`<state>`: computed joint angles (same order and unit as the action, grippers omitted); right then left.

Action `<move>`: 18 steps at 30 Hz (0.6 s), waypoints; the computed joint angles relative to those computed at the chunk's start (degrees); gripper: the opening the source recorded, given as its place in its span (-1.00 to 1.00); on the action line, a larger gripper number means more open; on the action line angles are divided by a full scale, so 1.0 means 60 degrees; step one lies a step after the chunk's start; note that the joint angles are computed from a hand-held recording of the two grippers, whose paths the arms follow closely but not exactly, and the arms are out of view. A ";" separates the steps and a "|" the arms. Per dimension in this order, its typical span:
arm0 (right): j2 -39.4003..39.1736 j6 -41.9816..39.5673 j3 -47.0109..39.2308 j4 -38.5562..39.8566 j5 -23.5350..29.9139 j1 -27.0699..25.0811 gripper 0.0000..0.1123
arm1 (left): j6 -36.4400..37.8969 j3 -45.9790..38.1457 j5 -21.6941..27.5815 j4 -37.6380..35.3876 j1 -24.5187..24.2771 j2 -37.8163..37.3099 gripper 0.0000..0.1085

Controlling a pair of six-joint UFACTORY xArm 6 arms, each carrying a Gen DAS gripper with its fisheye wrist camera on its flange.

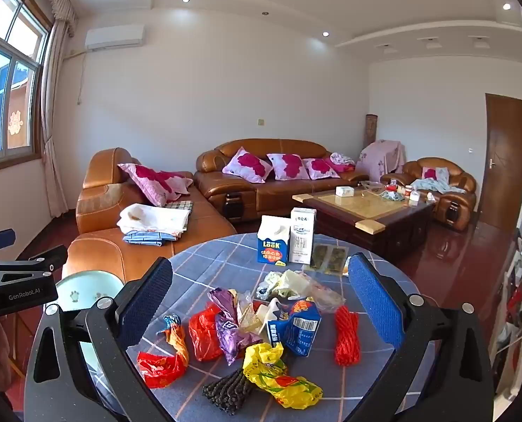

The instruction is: Collect trash

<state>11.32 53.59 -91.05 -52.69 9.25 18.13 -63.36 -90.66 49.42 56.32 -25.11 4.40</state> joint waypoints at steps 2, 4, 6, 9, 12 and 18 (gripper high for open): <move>0.0006 -0.0004 -0.0005 -0.0008 0.0023 0.0000 0.75 | -0.0025 -0.0005 0.0004 0.0009 -0.0007 0.0005 0.79; 0.0021 -0.0080 -0.0005 0.0073 0.0013 -0.0010 0.75 | 0.0002 -0.0028 0.0006 -0.0036 -0.0012 0.0024 0.79; 0.0034 -0.0044 -0.0015 0.0033 -0.0006 -0.0035 0.75 | 0.0014 -0.0057 -0.0003 -0.0057 -0.0020 0.0047 0.79; 0.0007 0.0013 -0.0010 -0.0077 0.0011 -0.0011 0.75 | -0.0206 0.0187 -0.0136 0.0094 0.0009 -0.0085 0.79; 0.0010 -0.0120 -0.0012 0.0056 0.0014 -0.0007 0.75 | -0.0104 -0.0081 0.0009 0.0054 -0.0068 0.0045 0.79; 0.0015 0.0087 -0.0005 -0.0166 0.0018 -0.0007 0.75 | -0.0107 -0.0084 -0.0031 0.0051 -0.0042 0.0003 0.79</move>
